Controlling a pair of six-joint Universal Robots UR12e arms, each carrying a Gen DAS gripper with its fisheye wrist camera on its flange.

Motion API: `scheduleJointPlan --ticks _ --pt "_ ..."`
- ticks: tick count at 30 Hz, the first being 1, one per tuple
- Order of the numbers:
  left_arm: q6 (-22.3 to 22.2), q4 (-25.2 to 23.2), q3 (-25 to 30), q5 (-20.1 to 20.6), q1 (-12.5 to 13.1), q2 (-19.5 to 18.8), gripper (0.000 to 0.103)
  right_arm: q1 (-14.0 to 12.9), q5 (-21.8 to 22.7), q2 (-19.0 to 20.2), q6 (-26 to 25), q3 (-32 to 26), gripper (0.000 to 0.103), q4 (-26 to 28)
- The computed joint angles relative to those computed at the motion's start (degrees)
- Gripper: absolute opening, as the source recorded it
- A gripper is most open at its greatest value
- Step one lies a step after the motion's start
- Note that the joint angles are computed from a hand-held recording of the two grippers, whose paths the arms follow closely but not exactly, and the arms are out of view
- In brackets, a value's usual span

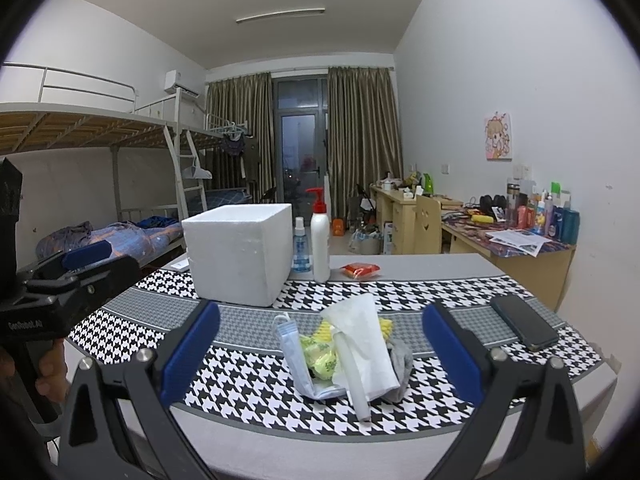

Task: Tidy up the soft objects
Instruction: 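Move both tools toward the pile of soft items on the table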

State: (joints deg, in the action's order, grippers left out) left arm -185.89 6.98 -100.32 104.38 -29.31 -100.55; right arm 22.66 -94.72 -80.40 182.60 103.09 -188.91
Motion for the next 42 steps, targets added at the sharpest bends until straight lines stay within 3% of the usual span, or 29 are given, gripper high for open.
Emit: scheduleJointPlan --ticks 13,23,42 --pt "0.01 -1.74 0.58 -0.83 0.33 -0.37 0.102 -0.19 -0.03 0.01 -0.07 -0.34 0.102 0.99" --pt "-0.01 -5.40 2.50 -2.32 0.64 -1.33 0.102 -1.19 1.36 0.53 1.15 -1.46 0.102 4.05" --pt "-0.36 -13.95 6.77 -5.77 1.26 -4.13 0.102 -2.17 -0.77 1.61 2.75 -3.16 0.102 10.02"
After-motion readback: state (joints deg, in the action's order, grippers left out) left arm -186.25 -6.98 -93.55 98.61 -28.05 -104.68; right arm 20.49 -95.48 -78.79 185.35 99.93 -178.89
